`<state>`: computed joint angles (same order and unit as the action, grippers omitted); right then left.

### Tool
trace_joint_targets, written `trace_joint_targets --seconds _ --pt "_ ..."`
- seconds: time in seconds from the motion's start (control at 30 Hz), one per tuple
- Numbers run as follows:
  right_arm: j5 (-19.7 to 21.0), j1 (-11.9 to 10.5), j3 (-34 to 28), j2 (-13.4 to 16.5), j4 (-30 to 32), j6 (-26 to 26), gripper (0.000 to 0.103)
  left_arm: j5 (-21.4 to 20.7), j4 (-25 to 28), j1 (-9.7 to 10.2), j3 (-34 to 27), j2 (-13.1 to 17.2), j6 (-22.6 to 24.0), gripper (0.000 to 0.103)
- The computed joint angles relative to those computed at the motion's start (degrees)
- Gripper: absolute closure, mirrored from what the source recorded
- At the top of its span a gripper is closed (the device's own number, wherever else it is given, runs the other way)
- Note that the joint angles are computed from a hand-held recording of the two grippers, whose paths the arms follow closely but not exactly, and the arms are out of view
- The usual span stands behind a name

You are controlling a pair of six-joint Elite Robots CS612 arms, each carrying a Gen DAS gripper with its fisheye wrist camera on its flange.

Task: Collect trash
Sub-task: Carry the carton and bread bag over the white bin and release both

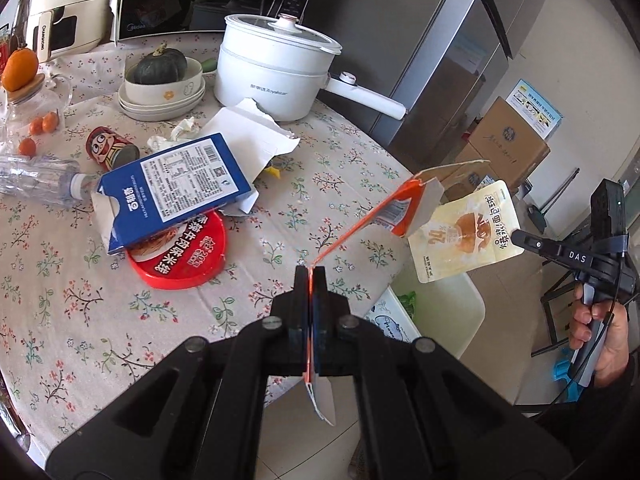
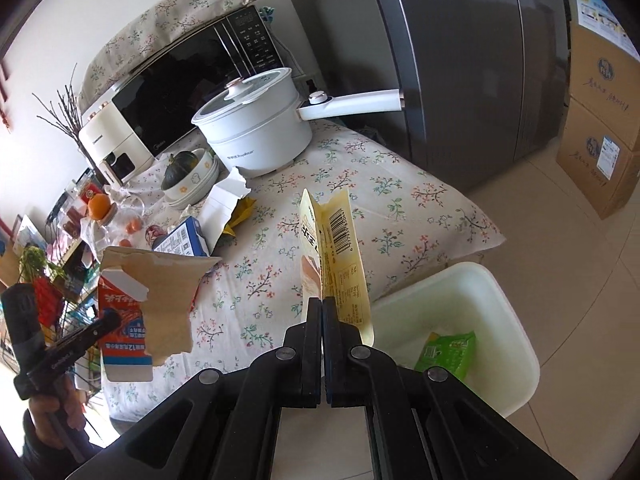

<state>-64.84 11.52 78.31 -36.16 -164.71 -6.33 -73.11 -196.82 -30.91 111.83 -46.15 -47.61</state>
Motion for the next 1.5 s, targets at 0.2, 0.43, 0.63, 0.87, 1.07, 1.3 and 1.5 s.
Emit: trace_joint_targets --seconds 0.2,0.43,0.63,0.87,1.07,1.3,1.5 --pt "-2.32 -1.87 1.38 -0.45 -0.28 1.99 0.102 -2.10 1.64 -0.70 -3.47 1.51 1.68 0.101" --pt "-6.65 -3.34 1.90 -0.10 1.19 3.19 0.102 -4.72 3.05 -1.27 -7.15 3.26 3.06 0.101" --pt "-10.27 -4.20 0.84 1.13 5.06 4.56 0.102 -6.94 4.40 -1.64 -10.51 5.06 3.32 0.101" --pt "-13.34 -4.55 -0.90 2.73 10.45 4.95 0.102 -9.25 5.62 -2.03 -14.68 7.49 4.06 0.101" --pt "-13.67 -4.78 -1.61 3.11 14.00 4.76 0.099 -10.95 6.93 -2.35 -19.27 10.28 5.02 0.101" --pt "-14.34 -5.49 -0.64 2.66 12.84 6.90 0.057 -11.29 11.69 -2.67 -23.59 12.79 5.46 0.101" --pt "-14.61 -5.90 -0.21 2.38 12.61 7.24 0.055 -11.02 13.94 -2.89 -25.55 14.16 6.34 0.101"
